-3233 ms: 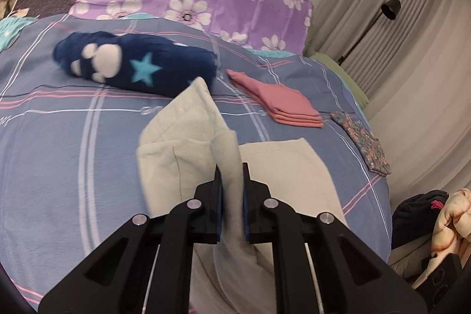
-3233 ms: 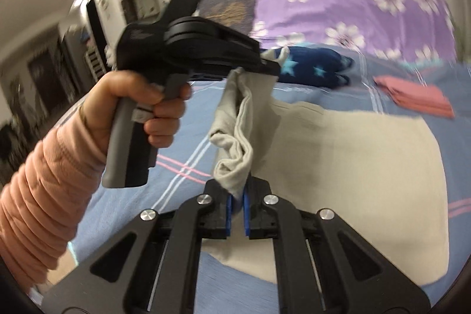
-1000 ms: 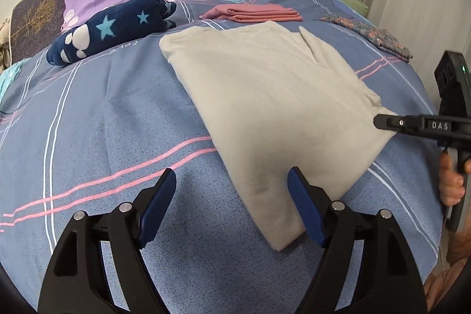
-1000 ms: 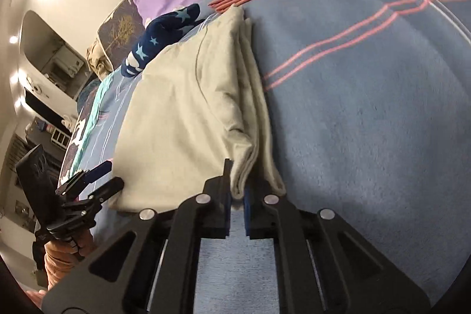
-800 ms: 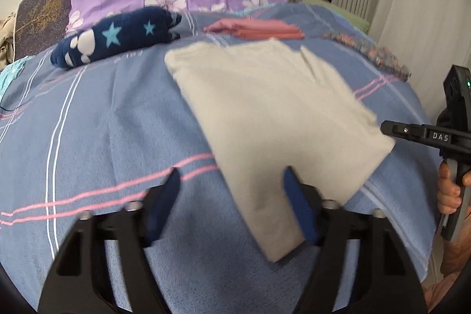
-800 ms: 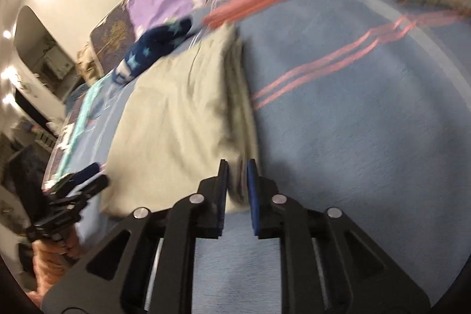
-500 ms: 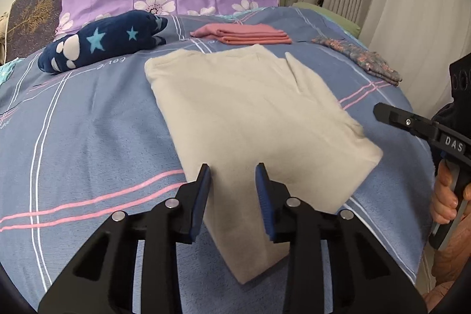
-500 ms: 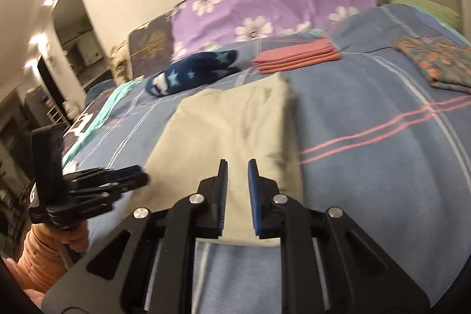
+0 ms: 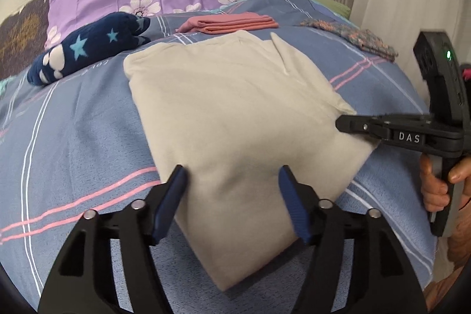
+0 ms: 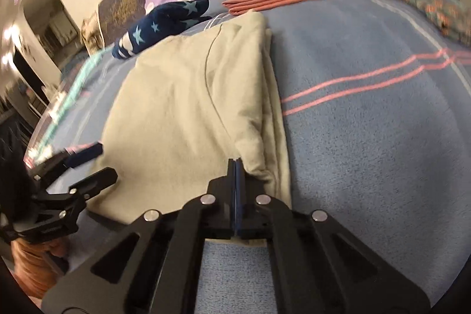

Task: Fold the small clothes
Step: 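Lay the folded edge down and open the right gripper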

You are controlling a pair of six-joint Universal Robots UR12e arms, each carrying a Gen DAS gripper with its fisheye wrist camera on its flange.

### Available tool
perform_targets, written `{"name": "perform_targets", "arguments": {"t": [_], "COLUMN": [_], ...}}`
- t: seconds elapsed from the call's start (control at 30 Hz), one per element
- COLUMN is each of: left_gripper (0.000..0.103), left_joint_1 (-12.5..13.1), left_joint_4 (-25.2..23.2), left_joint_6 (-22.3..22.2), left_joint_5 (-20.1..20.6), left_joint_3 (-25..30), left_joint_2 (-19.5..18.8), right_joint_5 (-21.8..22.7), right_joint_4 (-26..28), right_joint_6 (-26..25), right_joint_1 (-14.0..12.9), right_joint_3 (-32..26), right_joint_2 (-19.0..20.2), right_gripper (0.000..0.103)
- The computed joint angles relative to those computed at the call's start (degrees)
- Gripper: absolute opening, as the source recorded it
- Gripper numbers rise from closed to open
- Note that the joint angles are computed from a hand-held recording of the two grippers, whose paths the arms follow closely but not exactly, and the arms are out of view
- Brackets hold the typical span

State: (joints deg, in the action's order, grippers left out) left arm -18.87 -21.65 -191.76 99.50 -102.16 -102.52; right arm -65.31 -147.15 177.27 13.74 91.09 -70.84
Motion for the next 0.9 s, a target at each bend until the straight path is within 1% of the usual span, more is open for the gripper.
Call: {"name": "perform_targets", "arguments": {"t": [0.07, 0.13, 0.3, 0.4, 0.47, 0.57, 0.6, 0.63, 0.67, 0.7, 0.73, 0.77, 0.83, 0.9], "left_gripper": [0.068, 0.068, 0.068, 0.07, 0.07, 0.07, 0.07, 0.07, 0.068, 0.057, 0.05, 0.041, 0.037, 0.036], "left_joint_1": [-0.3, -0.2, -0.2, -0.3, -0.1, 0.5, 0.8, 1.1, 1.3, 1.6, 1.8, 2.0, 2.4, 2.7], "left_joint_4": [-0.2, 0.0, 0.3, 0.2, 0.3, 1.0, 1.3, 1.3, 1.1, 0.6, -0.6, -1.9, -3.7, -4.4], "left_joint_6": [0.4, 0.2, -0.8, -1.1, -1.5, -3.2, -4.3, -4.9, -5.6, -5.8, -5.9, -6.2, -6.8, -7.1], "left_joint_5": [0.7, 0.5, 0.4, 0.6, 0.3, -0.9, -1.4, -1.5, -1.3, -0.7, 0.1, 0.8, 1.9, 3.2], "left_joint_3": [0.2, 0.0, -0.1, -0.1, -0.2, -0.6, -0.8, -0.9, -0.9, -0.8, -0.5, -0.1, 0.6, 1.3], "left_joint_2": [-0.2, -0.1, -0.1, 0.0, 0.1, 0.7, 1.1, 1.3, 1.5, 1.7, 1.8, 1.9, 2.1, 2.0], "right_joint_5": [0.5, 0.9, -1.1, -0.6, 1.0, 2.9, 3.3, 4.4, 5.3, 5.4, 4.2, 2.1, -0.9, -0.7], "right_joint_4": [0.4, 0.4, -0.4, -0.7, -1.1, -1.6, -2.0, -3.6, -4.6, -4.4, -4.1, -3.6, -2.8, -1.6], "right_joint_6": [0.2, 0.2, -0.8, -0.5, 0.8, 2.6, 2.9, 3.5, 3.1, 1.4, -0.4, -1.9, -4.6, -6.6], "right_joint_1": [-0.1, -0.3, 0.3, 0.2, -0.2, -0.9, -1.0, -1.2, -1.2, -1.1, -0.7, -0.1, 0.9, 1.3], "right_joint_3": [-0.1, 0.0, 0.1, 0.4, 0.6, 0.7, 0.6, 0.7, 0.3, -0.5, -1.3, -2.3, -4.7, -7.5], "right_joint_2": [0.1, 0.1, 0.0, -0.1, -0.1, -0.2, -0.2, -0.3, -0.3, -0.3, -0.2, -0.1, 0.8, 2.4], "right_gripper": [0.0, 0.0, 0.0, 0.0, 0.0, 0.0, 0.0, 0.0, 0.0, 0.0, 0.0, 0.0, 0.0, 0.0]}}
